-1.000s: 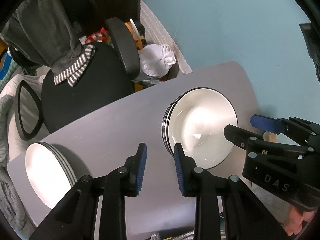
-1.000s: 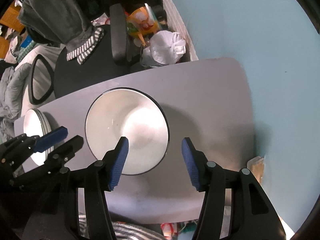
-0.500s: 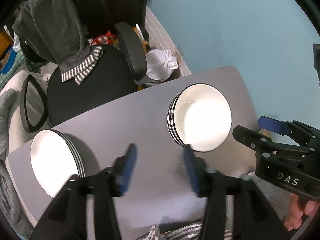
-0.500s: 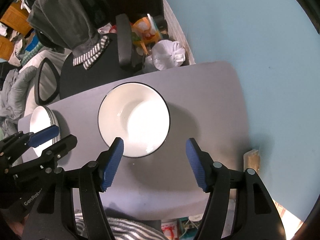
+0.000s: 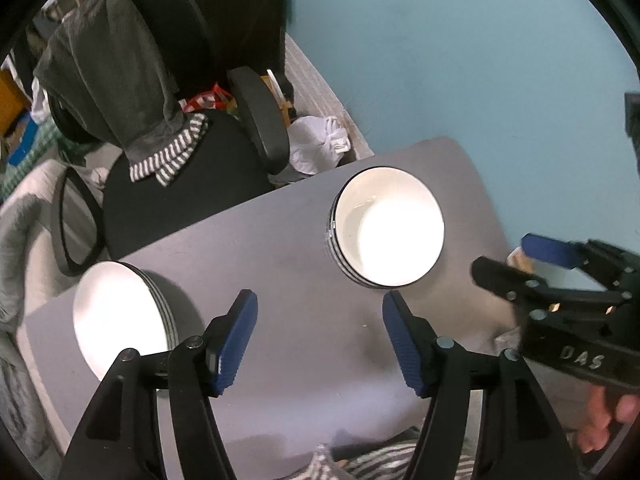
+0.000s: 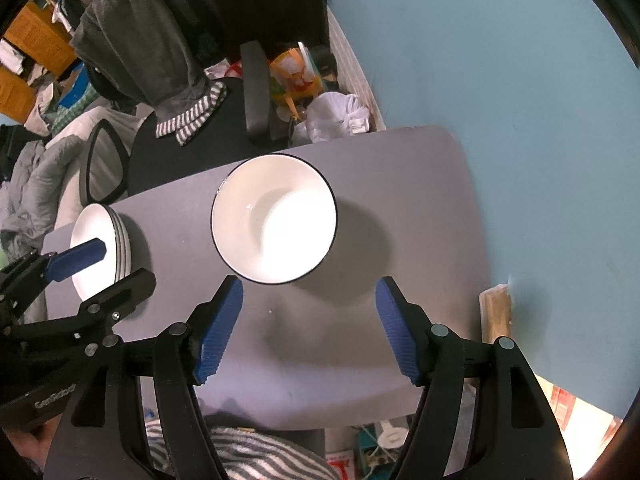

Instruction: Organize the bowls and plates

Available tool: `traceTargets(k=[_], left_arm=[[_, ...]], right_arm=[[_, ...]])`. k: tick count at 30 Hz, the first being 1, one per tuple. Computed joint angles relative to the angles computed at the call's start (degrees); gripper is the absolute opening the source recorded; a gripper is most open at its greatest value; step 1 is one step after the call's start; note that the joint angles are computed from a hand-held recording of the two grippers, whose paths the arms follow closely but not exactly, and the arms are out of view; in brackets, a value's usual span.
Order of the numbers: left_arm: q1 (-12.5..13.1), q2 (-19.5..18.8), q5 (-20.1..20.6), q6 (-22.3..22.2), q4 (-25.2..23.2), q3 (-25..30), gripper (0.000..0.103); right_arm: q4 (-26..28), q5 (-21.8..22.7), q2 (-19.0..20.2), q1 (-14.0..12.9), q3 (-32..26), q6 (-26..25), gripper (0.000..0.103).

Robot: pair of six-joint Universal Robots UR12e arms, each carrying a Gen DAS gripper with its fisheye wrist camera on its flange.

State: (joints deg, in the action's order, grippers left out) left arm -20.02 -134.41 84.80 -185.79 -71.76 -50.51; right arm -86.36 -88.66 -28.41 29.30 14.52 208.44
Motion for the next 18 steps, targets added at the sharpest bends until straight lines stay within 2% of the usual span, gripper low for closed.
traceTargets(k=[5, 10, 12, 14, 18], left_arm=[[-0.12, -0.35, -0.41, 0.75, -1.01, 0.52, 0.066], [0.02, -1.73, -1.97, 1.03, -3.44, 2.71, 0.066], [0.13, -2.54, -2.99, 0.67, -4.47, 3.89, 0.067], [0.28, -3.75, -3.93, 0.38, -5.86, 5.6, 0.075], [0.29, -5.73, -3.39, -0.01, -7.27, 8.16, 0.075]], right_arm=[[-2.31, -0.55, -2.93, -0.22, 5.69, 0.67, 0.069], [-6.73, 0.93, -6.19, -0.89, 12.79, 1.51, 0.069], [-7.69, 2.04, -6.55, -1.31, 14.12, 1.61, 0.069], [-8.76, 3.08, -6.56, -1.8, 15.01, 2.04, 0.069], [-9.74, 4.89, -5.76, -2.46, 15.05, 1.85, 0.069]])
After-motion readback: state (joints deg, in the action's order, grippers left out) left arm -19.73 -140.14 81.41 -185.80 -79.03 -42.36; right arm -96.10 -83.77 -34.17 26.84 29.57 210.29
